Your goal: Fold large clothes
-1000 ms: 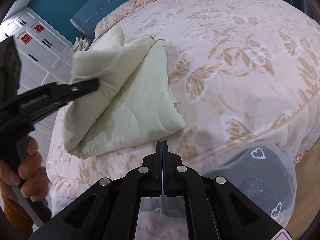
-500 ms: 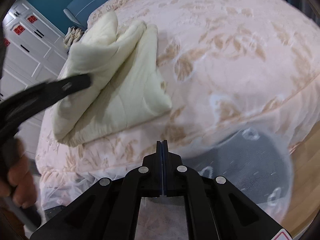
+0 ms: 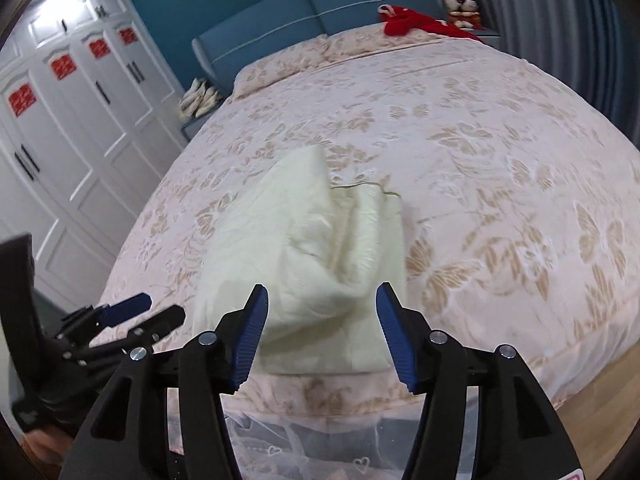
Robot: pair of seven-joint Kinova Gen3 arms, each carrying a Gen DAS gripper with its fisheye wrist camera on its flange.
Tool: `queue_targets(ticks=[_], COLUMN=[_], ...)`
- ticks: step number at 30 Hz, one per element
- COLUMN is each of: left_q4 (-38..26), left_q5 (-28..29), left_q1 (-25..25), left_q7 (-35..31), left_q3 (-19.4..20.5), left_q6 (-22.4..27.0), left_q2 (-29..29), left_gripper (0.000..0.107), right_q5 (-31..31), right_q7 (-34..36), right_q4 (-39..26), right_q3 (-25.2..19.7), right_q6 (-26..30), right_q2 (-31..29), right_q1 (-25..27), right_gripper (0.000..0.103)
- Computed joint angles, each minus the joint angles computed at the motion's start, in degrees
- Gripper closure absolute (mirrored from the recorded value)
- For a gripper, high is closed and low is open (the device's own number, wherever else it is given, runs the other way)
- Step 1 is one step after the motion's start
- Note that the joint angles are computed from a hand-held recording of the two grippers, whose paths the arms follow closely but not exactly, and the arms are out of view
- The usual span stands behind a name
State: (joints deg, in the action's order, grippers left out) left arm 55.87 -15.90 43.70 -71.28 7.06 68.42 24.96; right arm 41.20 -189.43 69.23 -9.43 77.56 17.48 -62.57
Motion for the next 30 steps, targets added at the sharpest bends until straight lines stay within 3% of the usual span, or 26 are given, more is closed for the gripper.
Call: queue_targets(ticks=[4,10,13,18,20,21,23,27,30], left_q4=[1.62,2.81,2.59,1.91,1.77,1.62,1.32,0.01,-0.86], left_q5=[-1.78,-2.29,-2.37,-1.69,-1.48,-1.47,-1.61,-1.87,-1.85], left_q1=[0.39,0.30,0.35,0.12,0.13,0.17,0.39,0.98,1.46], left_q7=[1.24,2.40,2.60,2.37,2.23,2.11,1.99,1.46,1.32], left_q3=[-0.95,-0.88,-0.86,-0.80,-0.80,-0.80,-0.88,-1.00,-1.30], left_q6=[1.11,1.87,2.24,2.77,2.70,2.66,2.47,3.09,3.66], left_q2=[0.42,1.52,2.17,3.06,3.10,3.11,3.17,4.58,5.55], left_gripper=[0.054,0.054,0.054,0.054,0.054,0.054,0.054,0.054,0.054], right_q5=[-4.53,-11.11,-12.68,-15.23,-15.09,-15.03,-14.34,-17.74,-16.93], right_q7=[8.20,21.97,27.16,28.91,28.74,28.27,26.97,21.03,23.79], right_q4=[-8.83,-23.02,-28.62,-27.00,-26.04,-25.70,-23.09,-15.21,-18.27], right_q3=[-0.11,4.30,5.88,8.32,8.72,9.01,10.64,6.88,6.24], right_q6=[5.50,17.42,22.42,22.08,22.16,22.83,23.60,18.66,21.83], right_q2=[5.16,14.54,18.44,18.38,17.75,17.51,16.67,12.36,14.95], right_q1=[2.18,1.45,0.94,0.40,-0.09,-0.47,-2.06,1.23,1.00], right_gripper=[0.047,0.047,0.058,0.091,0.095,0.103,0.103,0.103,0.103])
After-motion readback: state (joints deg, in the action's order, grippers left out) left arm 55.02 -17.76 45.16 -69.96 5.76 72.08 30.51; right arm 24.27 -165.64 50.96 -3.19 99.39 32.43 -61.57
